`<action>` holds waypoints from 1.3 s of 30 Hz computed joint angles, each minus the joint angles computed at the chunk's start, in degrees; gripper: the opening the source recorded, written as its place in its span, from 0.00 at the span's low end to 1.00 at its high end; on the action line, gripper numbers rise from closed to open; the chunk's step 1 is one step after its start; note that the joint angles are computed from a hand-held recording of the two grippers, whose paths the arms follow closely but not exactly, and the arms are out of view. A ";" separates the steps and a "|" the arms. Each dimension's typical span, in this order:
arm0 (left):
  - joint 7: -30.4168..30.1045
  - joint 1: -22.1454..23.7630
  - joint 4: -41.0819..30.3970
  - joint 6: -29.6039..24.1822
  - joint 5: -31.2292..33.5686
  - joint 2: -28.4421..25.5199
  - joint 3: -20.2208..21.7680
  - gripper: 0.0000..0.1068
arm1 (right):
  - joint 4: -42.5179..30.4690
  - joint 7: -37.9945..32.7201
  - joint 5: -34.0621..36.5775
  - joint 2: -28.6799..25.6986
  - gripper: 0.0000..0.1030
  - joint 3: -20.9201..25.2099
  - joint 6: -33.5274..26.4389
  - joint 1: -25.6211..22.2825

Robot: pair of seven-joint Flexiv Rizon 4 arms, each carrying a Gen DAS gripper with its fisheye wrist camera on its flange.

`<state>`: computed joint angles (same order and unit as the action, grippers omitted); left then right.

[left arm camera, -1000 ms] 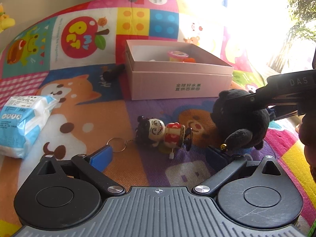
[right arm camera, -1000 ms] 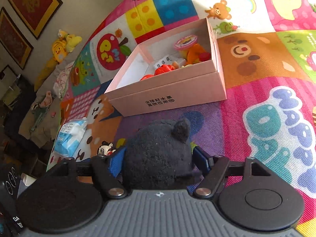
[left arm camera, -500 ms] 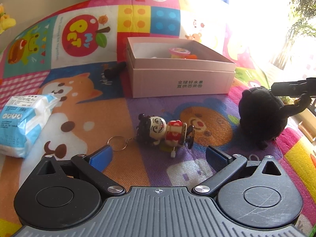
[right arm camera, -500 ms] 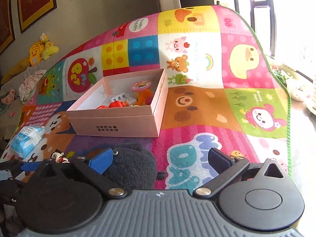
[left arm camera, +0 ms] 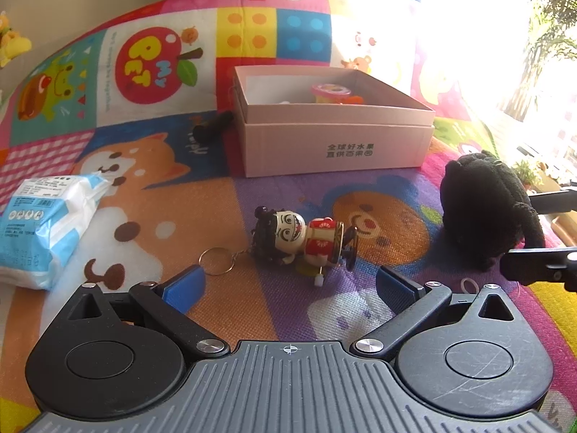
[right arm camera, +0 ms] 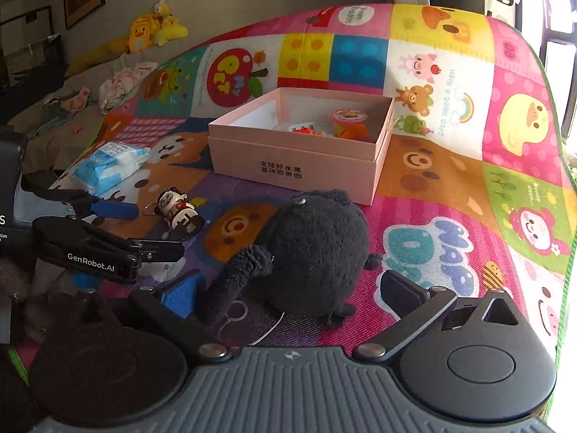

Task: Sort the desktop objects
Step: 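Grasp the red-and-white figure keychain with the left gripper while the right holds the bear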

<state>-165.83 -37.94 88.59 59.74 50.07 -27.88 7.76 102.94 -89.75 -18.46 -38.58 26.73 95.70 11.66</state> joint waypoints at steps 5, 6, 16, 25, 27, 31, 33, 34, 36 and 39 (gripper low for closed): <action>3.62 1.09 -0.49 1.70 -1.70 -0.71 -1.08 0.96 | 2.04 -6.44 -2.54 -1.31 1.00 7.59 -1.85 -6.24; 4.18 1.13 -0.72 1.91 -2.08 -0.93 -1.01 0.96 | 3.03 -7.93 -2.76 -0.98 1.00 7.69 -1.03 -6.55; 12.99 3.07 -5.84 11.07 -6.32 -6.10 -0.08 0.96 | 3.01 -9.65 0.87 0.86 1.00 4.10 -4.77 -3.08; 12.35 -3.22 -3.51 7.56 -7.23 -4.43 5.96 0.96 | 2.50 -11.06 3.89 1.13 1.00 2.50 -4.47 -0.81; 12.12 -2.61 -2.98 6.96 -7.22 -4.11 5.29 0.96 | 2.46 -11.20 4.16 1.11 1.00 2.50 -4.42 -0.74; 11.52 -1.41 -2.43 9.31 -6.44 -3.85 4.66 0.96 | 2.53 -11.35 4.52 1.25 1.00 2.27 -4.37 -0.43; 12.87 -0.29 -2.30 11.67 -6.73 -4.08 3.86 0.96 | 2.49 -11.41 4.62 1.25 1.00 2.19 -4.36 -0.35; 13.97 0.21 -2.43 12.47 -7.31 -4.37 3.45 0.96 | 2.48 -11.44 4.66 1.25 1.00 2.18 -4.36 -0.34; 16.09 0.46 -3.05 13.12 -8.30 -5.14 3.45 0.96 | 2.49 -11.51 4.72 1.26 1.00 2.17 -4.34 -0.31; 18.77 0.50 -4.36 12.72 -10.10 -6.38 3.83 0.96 | 2.48 -11.58 4.80 1.26 1.00 2.17 -4.34 -0.30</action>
